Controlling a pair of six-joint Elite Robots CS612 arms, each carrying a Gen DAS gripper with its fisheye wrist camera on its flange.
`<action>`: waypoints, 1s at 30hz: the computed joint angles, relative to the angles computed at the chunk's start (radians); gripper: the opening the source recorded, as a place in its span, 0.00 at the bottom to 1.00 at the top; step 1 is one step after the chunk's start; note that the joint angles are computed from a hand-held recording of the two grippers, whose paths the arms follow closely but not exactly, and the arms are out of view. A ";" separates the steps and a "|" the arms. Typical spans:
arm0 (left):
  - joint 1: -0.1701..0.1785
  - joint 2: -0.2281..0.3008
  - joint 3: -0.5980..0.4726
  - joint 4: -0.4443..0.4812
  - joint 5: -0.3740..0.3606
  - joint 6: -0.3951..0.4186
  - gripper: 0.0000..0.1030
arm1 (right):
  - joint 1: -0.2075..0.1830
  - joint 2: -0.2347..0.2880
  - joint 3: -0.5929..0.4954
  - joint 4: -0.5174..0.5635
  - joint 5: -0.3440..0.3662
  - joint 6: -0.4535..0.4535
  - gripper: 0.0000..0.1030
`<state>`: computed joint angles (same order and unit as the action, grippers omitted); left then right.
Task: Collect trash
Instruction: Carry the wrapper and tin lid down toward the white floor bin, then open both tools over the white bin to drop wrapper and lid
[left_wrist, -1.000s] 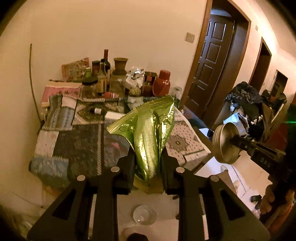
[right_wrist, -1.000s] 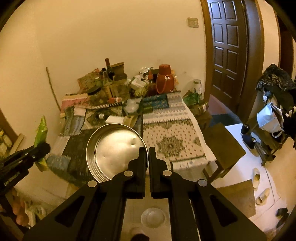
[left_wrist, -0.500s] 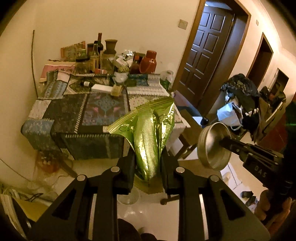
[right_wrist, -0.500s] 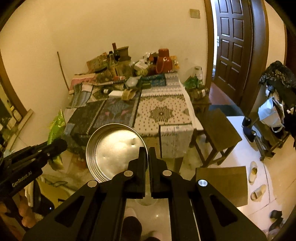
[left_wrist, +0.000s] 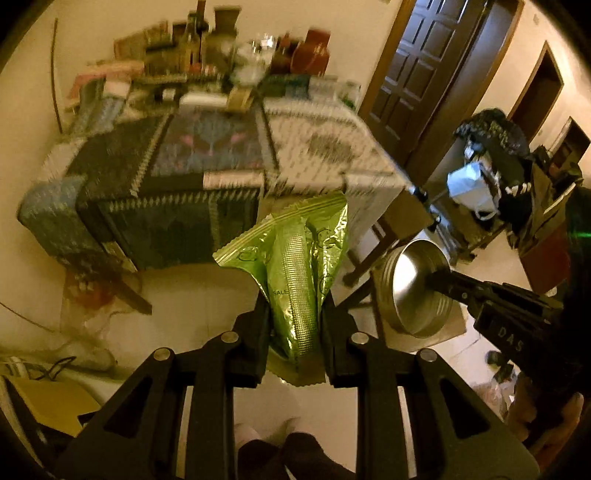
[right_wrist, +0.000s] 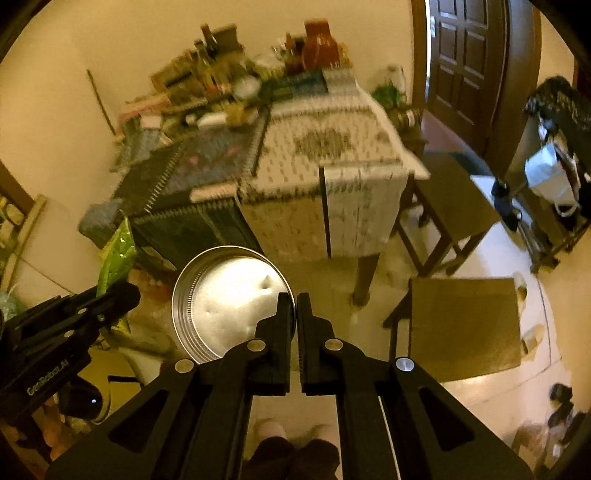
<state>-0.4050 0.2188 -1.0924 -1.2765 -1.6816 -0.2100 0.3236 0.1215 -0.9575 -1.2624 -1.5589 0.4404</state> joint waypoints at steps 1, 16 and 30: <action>0.005 0.008 0.010 0.008 0.000 0.010 0.23 | 0.000 0.006 0.006 0.001 0.001 0.006 0.03; 0.045 0.184 0.028 0.005 -0.047 0.021 0.23 | 0.017 0.160 0.040 0.023 0.026 0.034 0.03; 0.057 0.278 0.088 -0.051 -0.054 0.034 0.23 | 0.008 0.239 0.102 -0.079 0.166 0.058 0.35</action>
<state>-0.3481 0.4966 -1.0043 -1.3279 -1.7356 -0.1758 0.3321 0.3603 -0.8558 -1.3409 -1.3925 0.4984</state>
